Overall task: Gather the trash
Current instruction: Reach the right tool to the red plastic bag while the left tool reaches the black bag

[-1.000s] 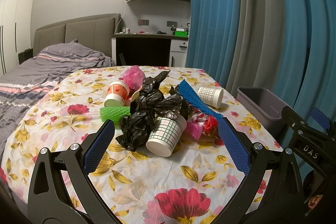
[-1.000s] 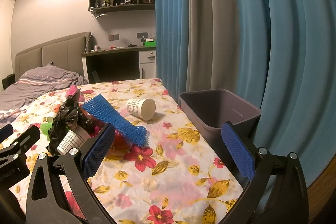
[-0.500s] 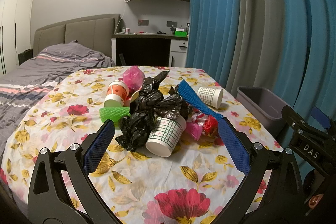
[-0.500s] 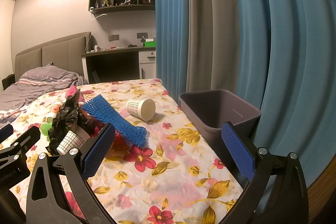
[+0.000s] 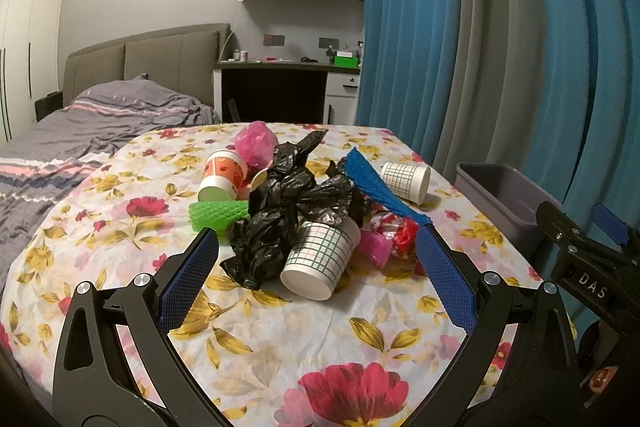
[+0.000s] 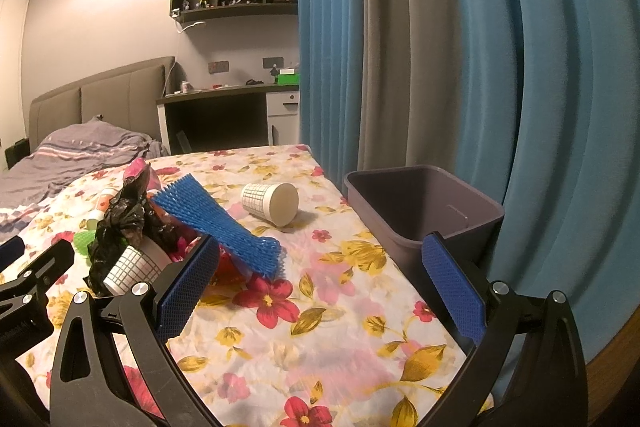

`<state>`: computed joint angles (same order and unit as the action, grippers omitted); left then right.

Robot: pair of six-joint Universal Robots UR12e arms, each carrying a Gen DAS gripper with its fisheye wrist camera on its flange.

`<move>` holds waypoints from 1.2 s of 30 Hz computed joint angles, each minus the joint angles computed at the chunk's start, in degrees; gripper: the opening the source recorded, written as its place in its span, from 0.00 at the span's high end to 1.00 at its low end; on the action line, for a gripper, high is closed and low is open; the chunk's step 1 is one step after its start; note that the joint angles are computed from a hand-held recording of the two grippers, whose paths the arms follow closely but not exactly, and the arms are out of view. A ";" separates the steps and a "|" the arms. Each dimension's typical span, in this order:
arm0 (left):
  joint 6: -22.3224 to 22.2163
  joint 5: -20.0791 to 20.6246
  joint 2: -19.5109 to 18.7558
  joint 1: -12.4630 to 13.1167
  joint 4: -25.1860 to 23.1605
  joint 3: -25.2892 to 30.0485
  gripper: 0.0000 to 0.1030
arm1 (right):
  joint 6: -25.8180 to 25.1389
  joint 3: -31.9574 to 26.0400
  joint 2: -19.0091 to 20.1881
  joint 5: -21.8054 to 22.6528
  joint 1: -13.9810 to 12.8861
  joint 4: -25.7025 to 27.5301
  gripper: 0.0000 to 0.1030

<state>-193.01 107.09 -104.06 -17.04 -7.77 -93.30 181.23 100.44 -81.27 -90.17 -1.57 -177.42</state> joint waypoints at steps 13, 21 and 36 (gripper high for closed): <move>-3.97 1.50 0.45 2.85 -1.07 -1.23 0.05 | -2.19 -3.12 3.74 9.30 0.91 4.09 0.18; -3.42 1.89 0.16 4.03 -0.98 -1.39 0.06 | -3.40 -7.45 7.15 12.18 2.24 11.64 0.30; -2.56 -5.81 -2.06 5.62 -5.07 1.21 0.10 | -4.60 -9.70 8.52 14.32 1.97 18.92 0.95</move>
<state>-195.57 101.28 -106.12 -11.43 -12.84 -92.09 176.63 90.74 -72.74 -75.85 0.40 -158.49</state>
